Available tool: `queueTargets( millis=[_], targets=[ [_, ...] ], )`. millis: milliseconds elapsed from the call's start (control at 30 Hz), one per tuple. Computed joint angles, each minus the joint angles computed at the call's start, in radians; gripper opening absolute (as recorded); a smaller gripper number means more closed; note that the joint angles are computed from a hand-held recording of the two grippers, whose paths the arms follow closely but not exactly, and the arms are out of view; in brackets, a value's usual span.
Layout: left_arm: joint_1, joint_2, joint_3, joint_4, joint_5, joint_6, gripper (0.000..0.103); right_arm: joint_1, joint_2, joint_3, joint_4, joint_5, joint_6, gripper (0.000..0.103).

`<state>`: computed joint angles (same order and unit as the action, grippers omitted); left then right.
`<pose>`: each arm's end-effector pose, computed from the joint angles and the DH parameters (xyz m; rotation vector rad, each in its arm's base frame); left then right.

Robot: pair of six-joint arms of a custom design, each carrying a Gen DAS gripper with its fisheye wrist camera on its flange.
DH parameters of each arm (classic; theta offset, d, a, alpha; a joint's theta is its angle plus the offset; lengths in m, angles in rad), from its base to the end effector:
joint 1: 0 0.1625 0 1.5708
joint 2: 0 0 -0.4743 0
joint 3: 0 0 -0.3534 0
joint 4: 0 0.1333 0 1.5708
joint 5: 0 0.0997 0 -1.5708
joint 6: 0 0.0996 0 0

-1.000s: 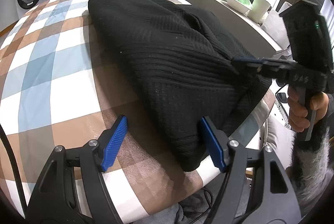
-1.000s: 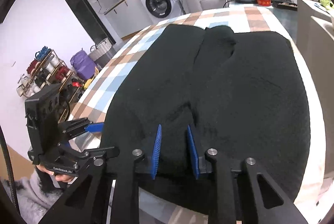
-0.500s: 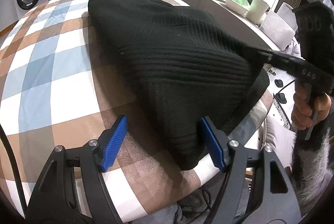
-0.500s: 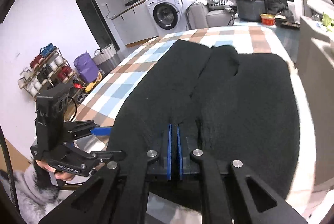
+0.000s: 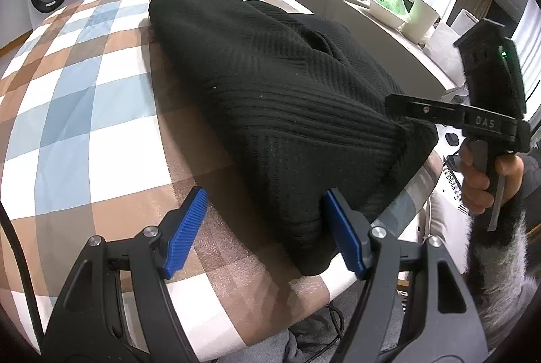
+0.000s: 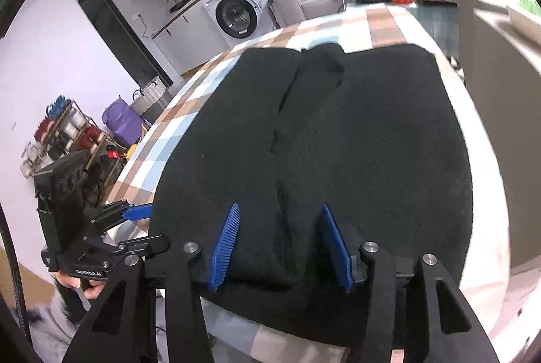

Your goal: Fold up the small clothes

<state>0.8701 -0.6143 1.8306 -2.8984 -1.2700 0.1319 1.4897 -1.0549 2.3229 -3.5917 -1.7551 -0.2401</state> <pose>-0.2752 -0.5788 0.0210 1.1389 2.6358 -0.2756 0.0759 -0.4868 0.2345 0.1148 -2.6702 1.0027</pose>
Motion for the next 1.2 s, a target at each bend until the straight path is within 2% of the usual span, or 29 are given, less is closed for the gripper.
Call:
queueTargets(
  millis=[67, 167, 233, 300, 333, 433, 567, 700, 833, 900, 1000, 1033, 1067, 1167, 1200],
  targets=[
    [-0.001, 0.000, 0.004, -0.004, 0.001, -0.001, 0.069, -0.018, 0.008, -0.006, 0.011, 0.049, 0.010, 0.052],
    [-0.001, 0.001, 0.002, -0.003, 0.000, -0.004, 0.069, -0.016, 0.038, -0.013, -0.027, 0.066, 0.004, 0.042],
    [0.000, 0.002, -0.001, -0.002, -0.002, -0.008, 0.069, 0.003, 0.058, -0.028, -0.035, 0.024, -0.002, 0.021],
    [-0.001, 0.001, 0.000, -0.015, 0.007, -0.017, 0.069, 0.024, 0.077, -0.033, -0.070, -0.011, -0.017, 0.012],
    [-0.004, 0.001, 0.004, -0.027, 0.015, -0.019, 0.069, 0.034, 0.082, -0.034, -0.094, -0.025, -0.020, 0.010],
    [-0.004, -0.010, 0.019, -0.079, 0.008, -0.015, 0.069, 0.068, 0.071, -0.019, -0.179, -0.035, -0.029, 0.009],
    [-0.008, -0.032, 0.033, -0.114, -0.001, -0.015, 0.069, 0.130, 0.022, 0.019, -0.249, -0.089, -0.060, 0.009],
    [-0.002, -0.043, 0.031, -0.106, -0.009, -0.025, 0.069, 0.147, -0.018, 0.054, -0.279, -0.177, -0.053, 0.009],
    [0.010, -0.041, 0.014, -0.069, -0.021, -0.046, 0.069, 0.106, -0.023, 0.075, -0.255, -0.293, -0.022, 0.009],
    [0.015, -0.039, 0.010, -0.059, -0.024, -0.055, 0.069, 0.063, -0.045, 0.096, -0.248, -0.256, 0.005, 0.009],
    [0.021, -0.030, -0.003, -0.049, -0.028, -0.065, 0.069, 0.016, -0.086, 0.156, -0.326, -0.127, -0.003, 0.009],
    [0.024, -0.029, -0.005, -0.048, -0.032, -0.071, 0.069, 0.017, -0.091, 0.163, -0.340, -0.128, -0.009, 0.009],
    [0.025, -0.026, -0.006, -0.047, -0.035, -0.074, 0.069, 0.012, -0.089, 0.164, -0.343, -0.142, -0.020, 0.009],
    [0.028, -0.016, -0.017, -0.039, -0.051, -0.092, 0.069, 0.024, -0.055, 0.129, -0.292, -0.285, -0.028, 0.010],
    [0.029, -0.008, -0.028, -0.030, -0.064, -0.100, 0.069, 0.014, -0.054, 0.122, -0.265, -0.288, -0.015, 0.010]
  ],
)
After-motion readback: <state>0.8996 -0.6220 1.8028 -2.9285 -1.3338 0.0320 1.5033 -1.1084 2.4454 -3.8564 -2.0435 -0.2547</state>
